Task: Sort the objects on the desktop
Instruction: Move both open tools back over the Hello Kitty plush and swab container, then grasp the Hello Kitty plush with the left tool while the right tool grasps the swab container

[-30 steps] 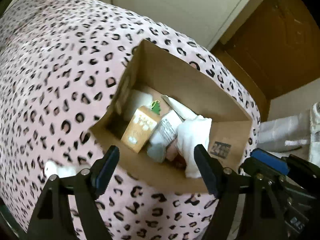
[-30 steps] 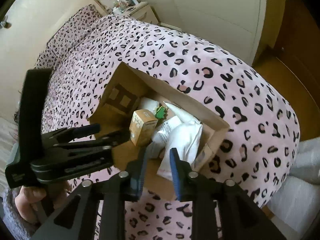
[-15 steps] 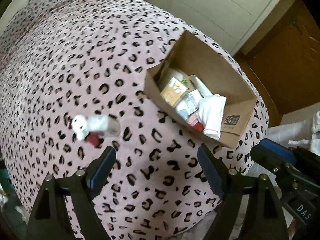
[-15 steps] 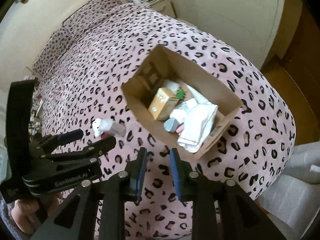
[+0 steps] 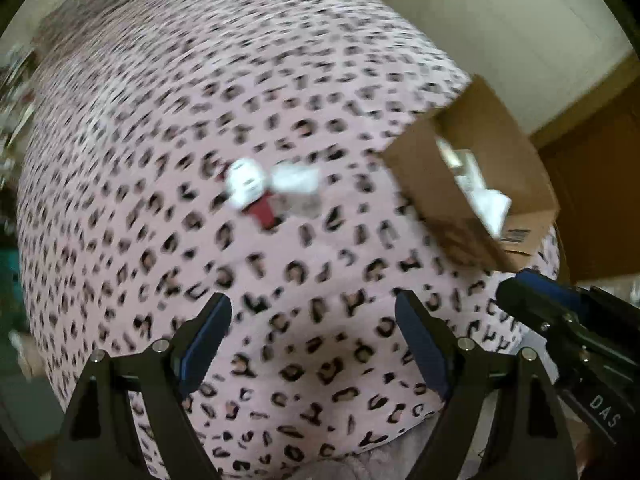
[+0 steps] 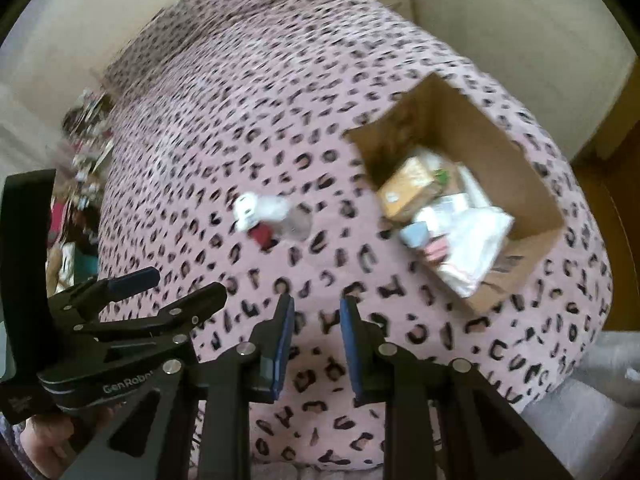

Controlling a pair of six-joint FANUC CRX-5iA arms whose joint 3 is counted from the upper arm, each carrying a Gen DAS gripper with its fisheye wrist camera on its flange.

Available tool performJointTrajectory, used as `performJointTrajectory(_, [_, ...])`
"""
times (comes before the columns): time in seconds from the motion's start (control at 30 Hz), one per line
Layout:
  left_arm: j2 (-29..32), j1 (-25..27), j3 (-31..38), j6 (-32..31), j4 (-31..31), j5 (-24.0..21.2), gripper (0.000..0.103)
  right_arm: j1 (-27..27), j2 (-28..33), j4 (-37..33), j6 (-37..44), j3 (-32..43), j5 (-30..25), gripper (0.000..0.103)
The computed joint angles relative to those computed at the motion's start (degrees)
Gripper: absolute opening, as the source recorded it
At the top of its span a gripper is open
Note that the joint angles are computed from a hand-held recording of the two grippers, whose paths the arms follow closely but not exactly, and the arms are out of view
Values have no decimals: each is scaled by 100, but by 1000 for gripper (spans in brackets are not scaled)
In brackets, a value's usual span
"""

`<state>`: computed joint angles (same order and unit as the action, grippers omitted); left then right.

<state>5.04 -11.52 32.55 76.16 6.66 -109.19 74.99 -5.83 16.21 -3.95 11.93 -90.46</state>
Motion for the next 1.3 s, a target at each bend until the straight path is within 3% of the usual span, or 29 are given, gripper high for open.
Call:
performJointTrajectory(0.33, [-292,1115,-568,133,-200,55,85,-439,914,-456,1188,727,441,24])
performJointTrajectory(0.43, [-160,1217,-640,332,-179,233,85,-583,1031,-427,1182,658,634,33])
performJointTrajectory(0.83, [908,910,-832,1280,-188,1119,85,-1267,1293,-444,754,-303,1604,35])
performJointTrajectory(1.07, [1459,859,-646,1592,-170,1275,85,-1462,1306,-425,611,-747,2239,35])
performJointTrajectory(1.3, [2032,695,-320,1638,-147,1289,85,-1766,1597,-642,1143,-710,2549,39])
